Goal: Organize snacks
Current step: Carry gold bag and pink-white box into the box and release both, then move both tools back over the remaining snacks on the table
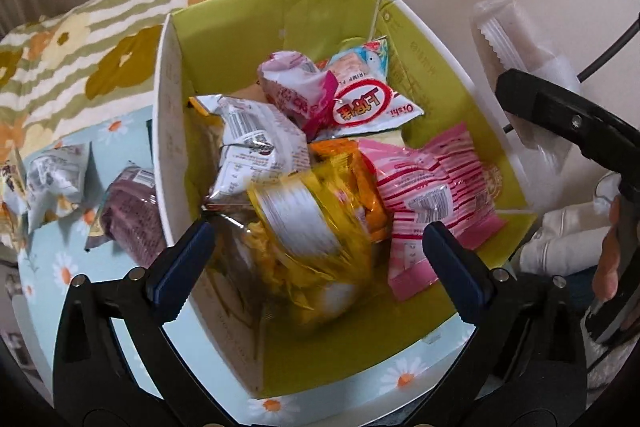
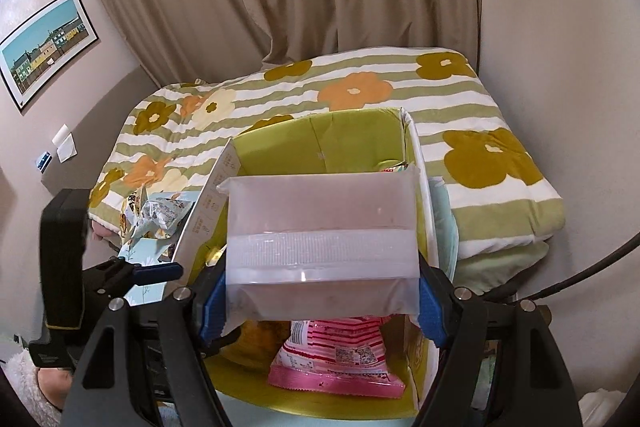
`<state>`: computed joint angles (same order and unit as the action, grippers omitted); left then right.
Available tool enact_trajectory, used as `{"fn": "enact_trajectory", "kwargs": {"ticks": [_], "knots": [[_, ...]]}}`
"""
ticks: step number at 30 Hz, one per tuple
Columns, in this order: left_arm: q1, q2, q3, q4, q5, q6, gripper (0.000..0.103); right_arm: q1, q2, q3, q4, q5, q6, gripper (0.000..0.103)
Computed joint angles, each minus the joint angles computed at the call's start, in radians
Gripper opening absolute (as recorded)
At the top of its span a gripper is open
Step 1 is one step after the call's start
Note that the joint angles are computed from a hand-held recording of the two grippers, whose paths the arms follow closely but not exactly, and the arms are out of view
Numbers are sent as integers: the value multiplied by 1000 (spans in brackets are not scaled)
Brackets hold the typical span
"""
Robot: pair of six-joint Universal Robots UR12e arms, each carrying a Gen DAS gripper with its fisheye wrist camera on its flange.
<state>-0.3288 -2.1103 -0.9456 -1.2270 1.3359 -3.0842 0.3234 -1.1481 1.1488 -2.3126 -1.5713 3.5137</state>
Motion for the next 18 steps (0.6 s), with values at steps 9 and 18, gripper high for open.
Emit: {"fn": "enact_trajectory", "kwargs": {"ticks": [9,18], "knots": [[26,37,-54,47,9,-16,102,-5,43,-55,87,29,-2,73],[37,48,-65,90,26,-19,103,3,57,-61,87,-10,14,96]]}}
